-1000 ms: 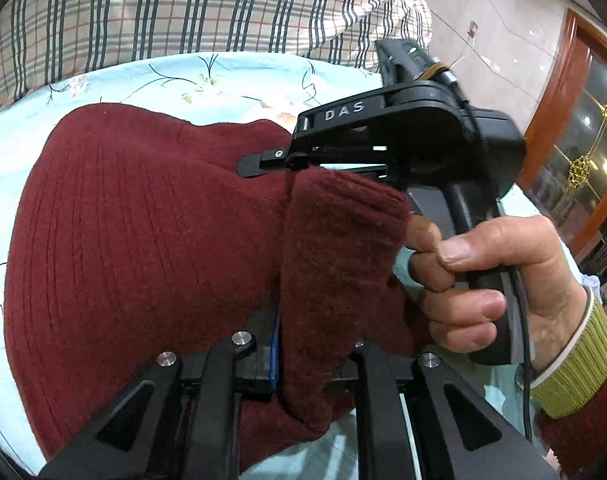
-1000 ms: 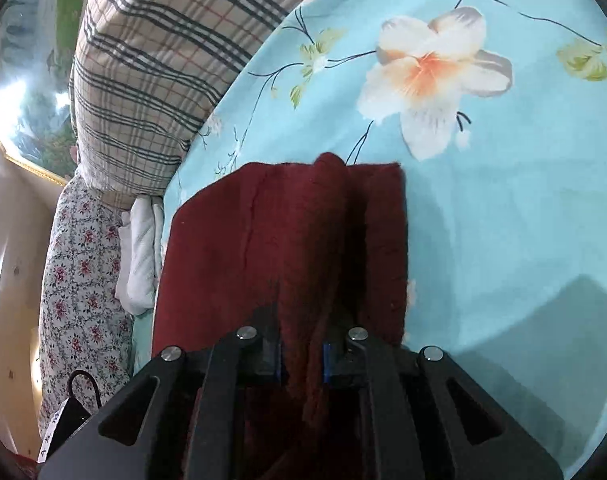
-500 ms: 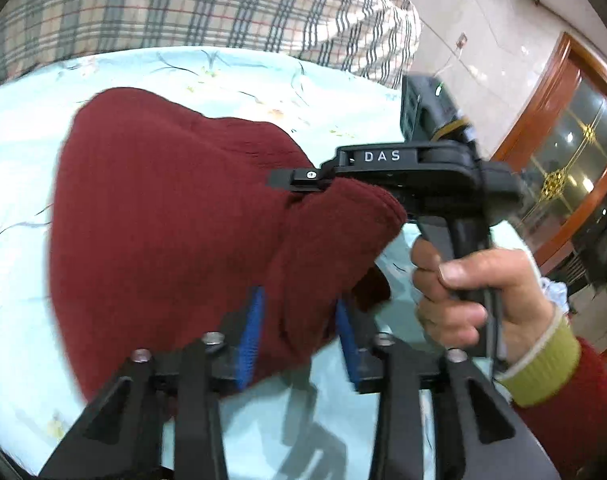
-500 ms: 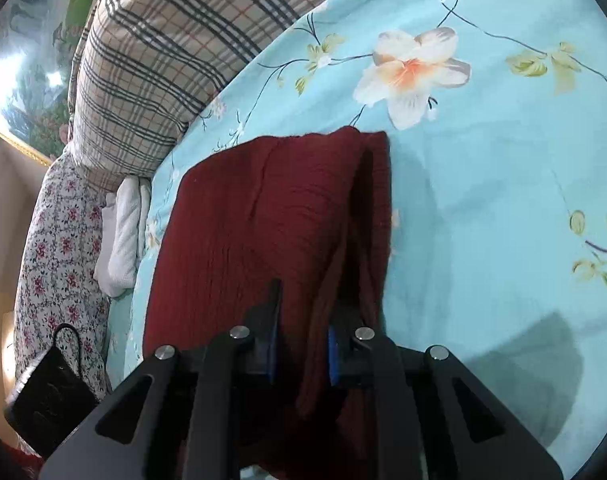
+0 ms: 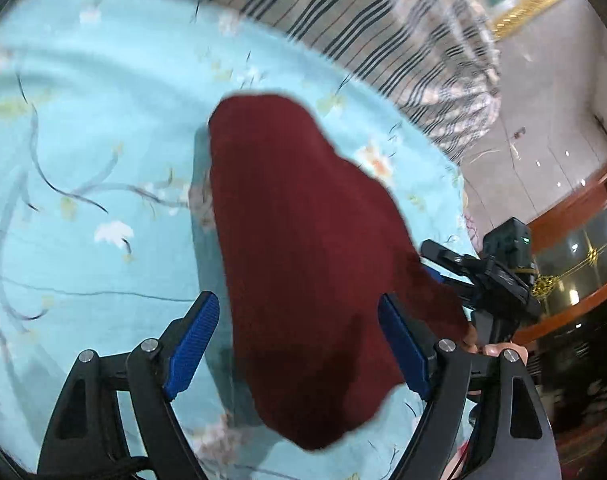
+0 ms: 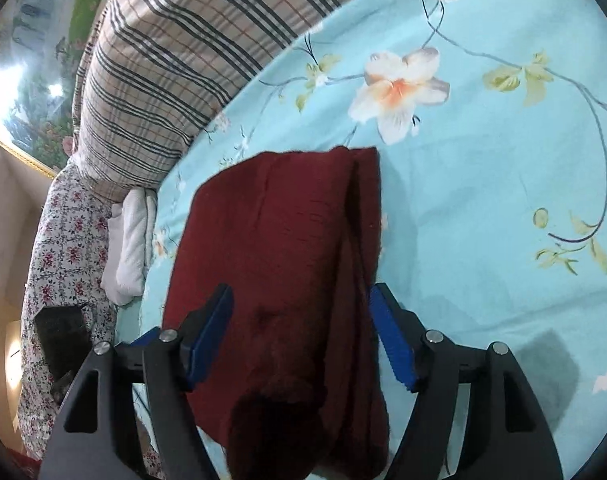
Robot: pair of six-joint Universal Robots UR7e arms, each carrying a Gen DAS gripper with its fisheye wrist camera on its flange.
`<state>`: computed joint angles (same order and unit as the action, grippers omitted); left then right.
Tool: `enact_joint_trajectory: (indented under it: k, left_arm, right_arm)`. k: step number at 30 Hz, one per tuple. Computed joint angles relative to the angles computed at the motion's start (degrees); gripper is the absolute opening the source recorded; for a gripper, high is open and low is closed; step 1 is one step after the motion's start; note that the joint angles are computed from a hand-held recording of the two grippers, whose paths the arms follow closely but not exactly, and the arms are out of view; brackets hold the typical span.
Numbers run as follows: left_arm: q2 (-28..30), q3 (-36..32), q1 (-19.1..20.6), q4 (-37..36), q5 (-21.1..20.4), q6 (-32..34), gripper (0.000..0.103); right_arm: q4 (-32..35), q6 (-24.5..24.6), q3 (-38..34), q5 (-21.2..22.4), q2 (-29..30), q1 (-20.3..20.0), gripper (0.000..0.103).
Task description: Fold large clothes
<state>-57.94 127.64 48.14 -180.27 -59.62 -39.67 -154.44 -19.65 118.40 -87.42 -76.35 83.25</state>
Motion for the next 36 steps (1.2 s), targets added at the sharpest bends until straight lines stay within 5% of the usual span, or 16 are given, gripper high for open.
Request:
enact_joint_trajectory:
  k: [4, 8, 10, 12, 15, 21, 29, 33, 34, 36]
  left_arm:
    - [4.14, -4.38, 7.77, -1.09, -10.73, 1.19, 0.093]
    - [7.99, -7.43, 7.49, -1.57, -8.66, 5.63, 0.095]
    - [9.31, -8.57, 7.45, -1.53, -8.68, 6.93, 0.074]
    - [10.19, -9.7, 7.91, -1.25, -9.17, 6.73, 0.067]
    - [9.65, -9.06, 6.43, -1.83, -7.5, 6.69, 0.051]
    - [-0.75, -0.25, 0.2, -0.86, -2.42, 5.9, 0.047]
    - [-23.99, 13.34, -8.46, 19.44, 8.47, -6.88, 0.048]
    - [-26.2, 18.96, -6.28, 21.18, 10.33, -13.13, 0.058]
    - [-25.69, 20.35, -5.63, 17.93, 10.36, -13.28, 0.068]
    - [-26.18, 23.65, -4.32, 8.93, 8.62, -13.29, 0.07]
  right_arm:
    - [1.57, 0.59, -1.65, -0.77, 1.81, -0.29, 0.071]
    - [6.45, 0.87, -4.9, 0.09, 4.54, -0.99, 0.071]
    - [7.29, 1.07, -5.75, 1.03, 5.57, -1.42, 0.066]
    - [7.88, 1.53, -6.49, 0.01, 6.43, -0.95, 0.044]
    - [7.76, 1.99, -6.06, 0.36, 6.62, -1.01, 0.035]
    - [4.8, 2.83, -0.94, 5.94, 3.21, 0.07, 0.032]
    - [-1.96, 1.55, 5.03, 12.84, 8.62, 5.46, 0.032]
    - [-5.33, 3.1, 4.42, 8.05, 15.53, 8.52, 0.033]
    - [-6.37, 3.85, 4.34, 5.67, 16.86, 9.06, 0.033]
    - [-8.61, 4.8, 4.78, 4.86, 18.23, 8.59, 0.037]
